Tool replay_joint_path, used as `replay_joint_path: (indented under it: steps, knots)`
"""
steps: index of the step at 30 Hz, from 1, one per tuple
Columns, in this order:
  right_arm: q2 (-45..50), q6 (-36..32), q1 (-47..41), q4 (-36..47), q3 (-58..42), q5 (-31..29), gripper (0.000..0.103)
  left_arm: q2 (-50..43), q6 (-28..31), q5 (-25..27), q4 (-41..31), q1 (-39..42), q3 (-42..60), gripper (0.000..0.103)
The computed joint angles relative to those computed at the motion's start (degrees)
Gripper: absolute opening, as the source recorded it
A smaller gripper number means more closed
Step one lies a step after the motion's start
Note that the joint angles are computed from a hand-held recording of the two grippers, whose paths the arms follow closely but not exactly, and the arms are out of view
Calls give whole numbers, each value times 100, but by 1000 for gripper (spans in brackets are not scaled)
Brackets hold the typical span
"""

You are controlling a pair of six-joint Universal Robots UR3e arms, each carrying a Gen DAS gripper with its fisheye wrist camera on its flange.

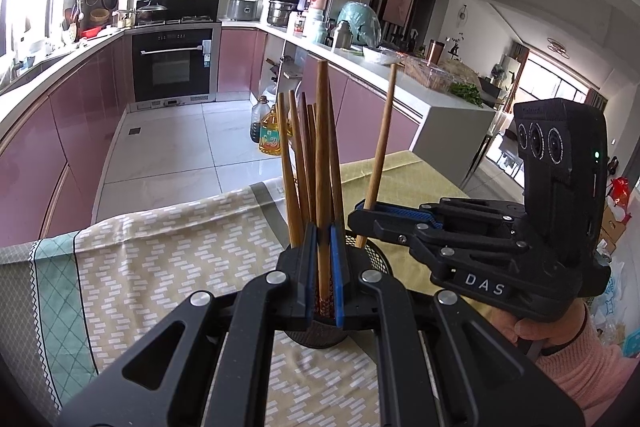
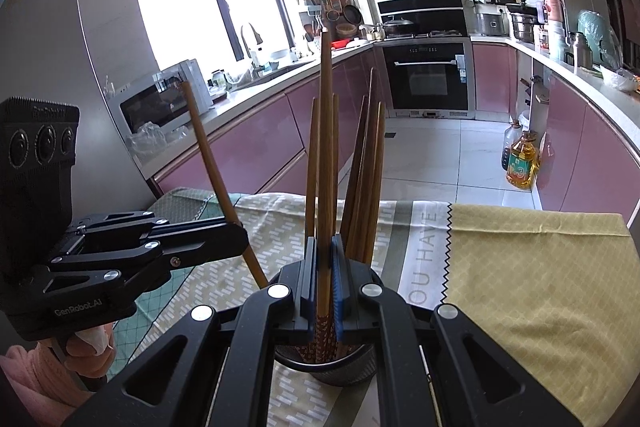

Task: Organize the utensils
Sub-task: 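Move the right gripper's chopstick over the holder and lower it in beside the left gripper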

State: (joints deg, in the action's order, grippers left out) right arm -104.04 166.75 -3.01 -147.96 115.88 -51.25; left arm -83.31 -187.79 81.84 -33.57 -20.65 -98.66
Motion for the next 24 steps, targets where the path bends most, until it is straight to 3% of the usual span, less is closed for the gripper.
replay_joint_path:
  steps: [24]
  knots:
    - [331, 154, 69, -112, -104, -124, 6, -1016, -67, 387, 33, -184, 869, 8]
